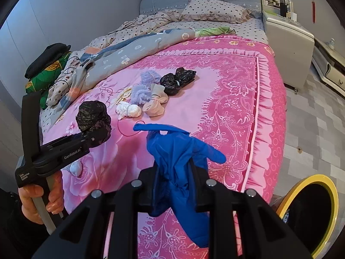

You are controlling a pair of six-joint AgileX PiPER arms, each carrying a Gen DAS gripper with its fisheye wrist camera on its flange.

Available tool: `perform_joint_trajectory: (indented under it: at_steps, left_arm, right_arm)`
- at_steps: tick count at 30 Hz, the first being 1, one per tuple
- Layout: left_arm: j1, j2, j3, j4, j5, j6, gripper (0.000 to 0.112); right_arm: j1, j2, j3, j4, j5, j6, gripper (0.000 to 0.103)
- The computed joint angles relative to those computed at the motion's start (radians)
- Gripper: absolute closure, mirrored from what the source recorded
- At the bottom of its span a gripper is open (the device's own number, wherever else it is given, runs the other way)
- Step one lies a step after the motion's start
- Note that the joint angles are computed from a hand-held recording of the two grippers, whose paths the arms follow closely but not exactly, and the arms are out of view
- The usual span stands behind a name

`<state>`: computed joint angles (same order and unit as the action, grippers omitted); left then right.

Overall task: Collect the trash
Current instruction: 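Carry the black bag and blue glove with both tools over the yellow-rimmed bin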

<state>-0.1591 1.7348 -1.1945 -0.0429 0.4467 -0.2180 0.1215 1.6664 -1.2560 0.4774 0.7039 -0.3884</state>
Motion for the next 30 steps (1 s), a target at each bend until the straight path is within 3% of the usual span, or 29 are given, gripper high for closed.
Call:
perform_joint_trajectory:
  at_steps: [14, 30]
  left_arm:
    - [-0.221, -0.112, -0.048, 0.114, 0.107, -0.168, 0.081]
    - [-0.485, -0.017, -0.294, 0.175, 0.245, -0.271, 0.081]
  right_arm:
    - [-0.246, -0.206, 0.115, 0.114, 0.081, -0.158, 0.082]
    - [-0.626, -0.287, 0.116, 0.218, 0.235, -0.344, 0.082]
